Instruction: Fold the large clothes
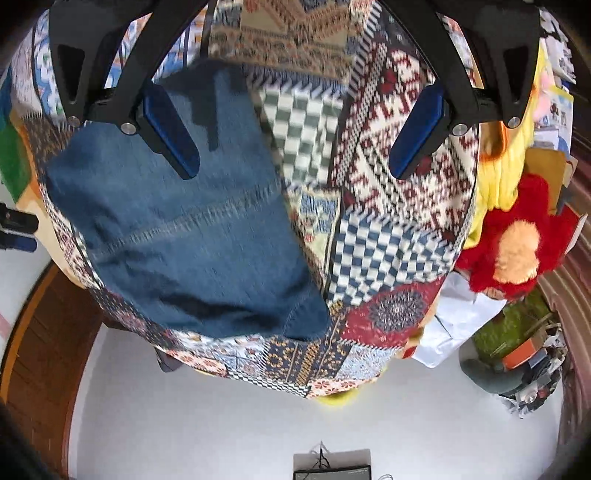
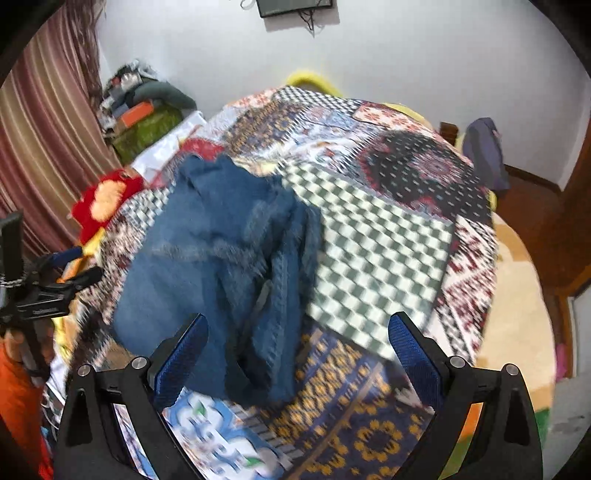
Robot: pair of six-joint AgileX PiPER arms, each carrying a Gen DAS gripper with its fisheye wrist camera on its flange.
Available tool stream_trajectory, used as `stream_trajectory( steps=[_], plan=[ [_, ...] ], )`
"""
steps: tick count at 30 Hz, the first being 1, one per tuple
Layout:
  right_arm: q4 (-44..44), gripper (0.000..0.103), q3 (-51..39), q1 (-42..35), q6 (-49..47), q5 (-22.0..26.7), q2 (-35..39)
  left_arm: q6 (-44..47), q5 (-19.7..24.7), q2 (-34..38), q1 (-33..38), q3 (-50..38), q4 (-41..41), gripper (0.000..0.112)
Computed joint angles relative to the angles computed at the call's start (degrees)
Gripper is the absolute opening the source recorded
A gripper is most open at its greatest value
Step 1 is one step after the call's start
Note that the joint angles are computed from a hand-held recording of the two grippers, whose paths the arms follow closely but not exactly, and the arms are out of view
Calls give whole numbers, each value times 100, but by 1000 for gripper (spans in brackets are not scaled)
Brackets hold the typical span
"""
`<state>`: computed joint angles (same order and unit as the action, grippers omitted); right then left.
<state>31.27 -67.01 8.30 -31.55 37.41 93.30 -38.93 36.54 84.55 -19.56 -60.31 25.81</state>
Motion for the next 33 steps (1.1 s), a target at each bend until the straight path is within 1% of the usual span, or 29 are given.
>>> stream_trajectory(
  steps=[1, 3, 4, 7, 11, 13, 16, 17, 18, 20, 22, 24, 26, 28, 30, 33],
  plan=[
    [53, 97, -106, 31, 4, 26, 86, 205, -91, 194, 145, -201, -125, 103],
    [185, 97, -423, 142, 49, 79, 368, 391, -146, 485, 216, -512, -275, 103],
    [234, 97, -558, 184, 76, 109, 493, 598, -240, 751, 316, -729, -438, 103],
    [467, 97, -1061, 293, 141, 328, 982, 1092, -242, 1329, 412, -1343, -874, 103],
    [565, 97, -1735, 458, 177, 559, 1685, 1708, -96, 2119, 489, -2212, -1454, 103],
    [424, 97, -1985, 539, 279, 581, 1946, 2054, 52, 2580, 559, -2789, -1800, 103],
    [154, 97, -2413, 572, 473, 533, 2404, 2113, 373, 3247, 599, -3707, -1822, 103],
    [244, 97, -2627, 491, 431, 632, 2628, 2095, 442, 3444, 616, -3996, -1801, 103],
    [411, 97, -2808, 415, 318, 774, 2810, 2013, 607, 3701, 620, -4406, -1686, 103],
    [676, 97, -3152, 227, 222, 1027, 3147, 1821, 804, 4027, 601, -4906, -1360, 103],
    [824, 97, -3291, 148, 91, 1109, 3287, 1572, 1113, 4395, 576, -5490, -979, 103],
    [857, 97, -3245, 128, 4, 971, 3267, 1723, 1500, 4719, 665, -6071, -1195, 103],
    [727, 97, -3144, 174, 49, 796, 3158, 1560, 1489, 4696, 710, -6053, -1153, 103],
    [482, 97, -3017, 266, 178, 640, 2984, 1323, 1182, 4384, 721, -5578, -1005, 103],
    [183, 97, -2759, 390, 312, 348, 2697, 1226, 1029, 4117, 731, -5236, -949, 103],
    [-157, 97, -2464, 478, 478, 86, 2315, 1166, 849, 3628, 705, -4643, -792, 103]
  ],
)
